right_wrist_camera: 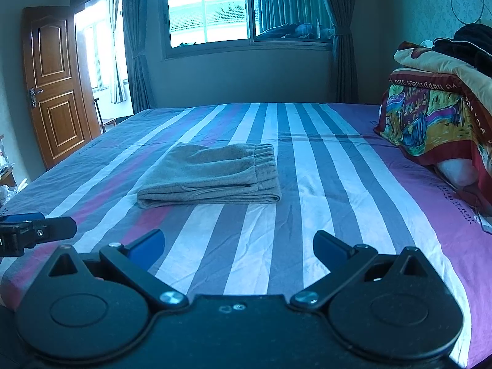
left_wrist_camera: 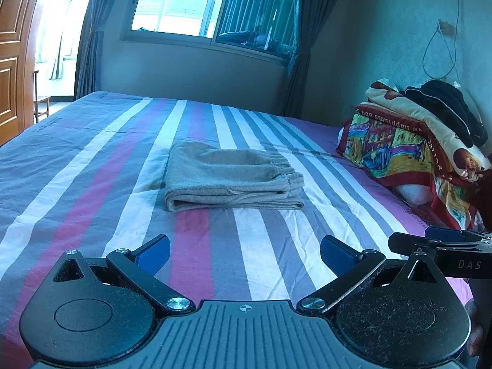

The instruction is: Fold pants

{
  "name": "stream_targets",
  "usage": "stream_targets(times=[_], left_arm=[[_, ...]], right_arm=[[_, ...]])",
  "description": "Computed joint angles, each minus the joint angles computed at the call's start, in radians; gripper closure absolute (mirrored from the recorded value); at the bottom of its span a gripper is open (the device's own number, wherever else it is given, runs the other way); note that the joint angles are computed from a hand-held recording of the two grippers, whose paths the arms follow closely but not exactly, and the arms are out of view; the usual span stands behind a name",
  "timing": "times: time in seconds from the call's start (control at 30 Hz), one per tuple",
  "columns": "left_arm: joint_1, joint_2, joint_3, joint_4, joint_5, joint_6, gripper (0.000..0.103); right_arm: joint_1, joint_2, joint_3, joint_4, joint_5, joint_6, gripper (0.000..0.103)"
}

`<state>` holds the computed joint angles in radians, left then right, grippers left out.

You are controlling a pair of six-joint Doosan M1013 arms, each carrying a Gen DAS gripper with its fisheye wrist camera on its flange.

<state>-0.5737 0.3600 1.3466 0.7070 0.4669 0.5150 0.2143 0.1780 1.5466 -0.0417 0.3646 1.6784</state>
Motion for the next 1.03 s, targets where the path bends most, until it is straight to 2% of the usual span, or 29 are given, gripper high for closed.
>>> stream_targets(times=[0.63,0.97,1.03], left_arm=[[-0.002,0.005,0.000,-0.013,-0.009,0.021,0.000],[-0.009,0.002,0.013,0.109,-0.023,-0.092,0.000],[-0.008,0.004,0.011,0.094,-0.028,-0.080,0.000]], right_arm=[[0.000,0.001,0.004,-0.005,0.004,0.006,0.001],[0.001,0.007,0.000,-0.012,0.015,0.013,0.001],[0.000,0.009,-0.002,-0.010,0.016,0.011,0.001]])
